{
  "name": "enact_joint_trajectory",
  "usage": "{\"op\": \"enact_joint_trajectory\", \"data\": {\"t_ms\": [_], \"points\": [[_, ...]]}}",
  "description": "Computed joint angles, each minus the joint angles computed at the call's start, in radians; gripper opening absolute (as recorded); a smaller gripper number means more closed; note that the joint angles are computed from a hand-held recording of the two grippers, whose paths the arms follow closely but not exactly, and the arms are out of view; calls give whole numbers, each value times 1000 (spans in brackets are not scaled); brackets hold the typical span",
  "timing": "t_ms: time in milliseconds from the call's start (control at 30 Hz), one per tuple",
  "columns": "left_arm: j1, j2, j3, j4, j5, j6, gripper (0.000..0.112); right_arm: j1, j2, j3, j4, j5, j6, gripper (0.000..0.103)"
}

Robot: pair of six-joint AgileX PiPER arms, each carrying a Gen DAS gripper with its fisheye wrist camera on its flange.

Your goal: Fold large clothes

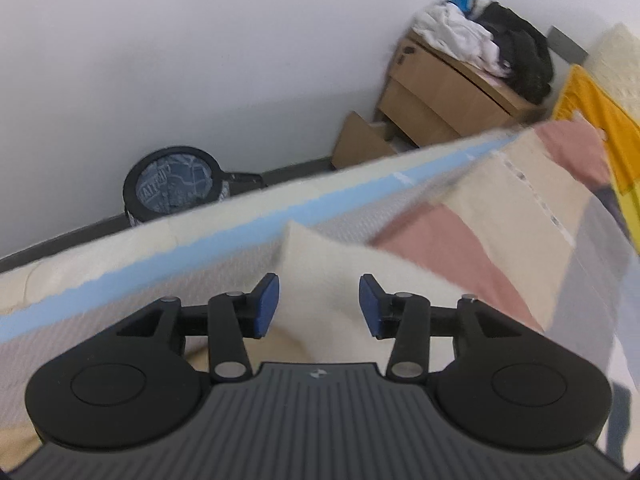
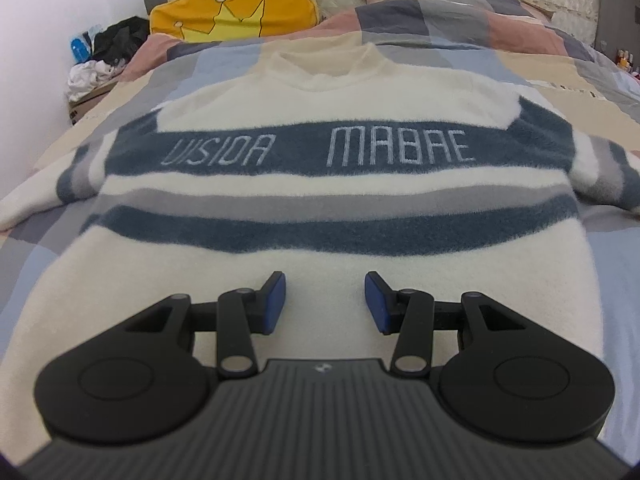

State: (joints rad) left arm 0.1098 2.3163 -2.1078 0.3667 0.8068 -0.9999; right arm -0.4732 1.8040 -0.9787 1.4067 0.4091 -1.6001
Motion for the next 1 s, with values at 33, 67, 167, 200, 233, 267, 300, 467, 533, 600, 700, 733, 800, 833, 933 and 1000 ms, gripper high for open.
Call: {"op": "enact_joint_trajectory", "data": {"t_ms": [33,67,167,200,233,267,300,467,533,600,700,733,800,833,933,1000], "points": [[-5,-39,62,-11,-25,2,50,-2,-2,0,3,6,2,47],[-12,-86,139,-22,-62,1,50,-4,-6,3,6,15,-2,47],[-44,-222,347,-50,-155,1,50,-7,-26,27,43,30,-57,47],[-58,-270,414,-73,-179,7,50,-11,-32,36,56,40,-77,47],[-69,-315,484,-106,-215,14,50,-13,-37,43,63,45,-87,47],[-80,-364,559,-161,-257,34,50,-14,-43,49,64,48,-88,47],[-92,-414,628,-237,-289,77,50,-17,-50,57,69,58,-96,47],[-207,-596,832,-281,-338,42,50,-35,-96,103,76,130,-126,47],[-261,-647,873,-280,-330,10,50,-60,-113,120,53,182,-118,47],[-336,-690,898,-199,-300,-118,50,-88,-130,144,27,236,-104,47],[-450,-718,905,-121,-234,-292,50,-141,-149,171,-70,357,-56,47],[-477,-737,933,-131,-261,-322,50,-159,-161,186,-98,399,-55,47],[-540,-762,959,-110,-263,-411,50,-192,-191,217,-162,497,-72,47],[-581,-768,960,-83,-242,-463,50,-202,-205,232,-188,533,-91,47],[-670,-777,968,-40,-200,-562,50,-199,-262,286,-256,582,-153,47],[-700,-772,970,-69,-187,-560,50,-195,-281,310,-291,619,-184,47]]}}
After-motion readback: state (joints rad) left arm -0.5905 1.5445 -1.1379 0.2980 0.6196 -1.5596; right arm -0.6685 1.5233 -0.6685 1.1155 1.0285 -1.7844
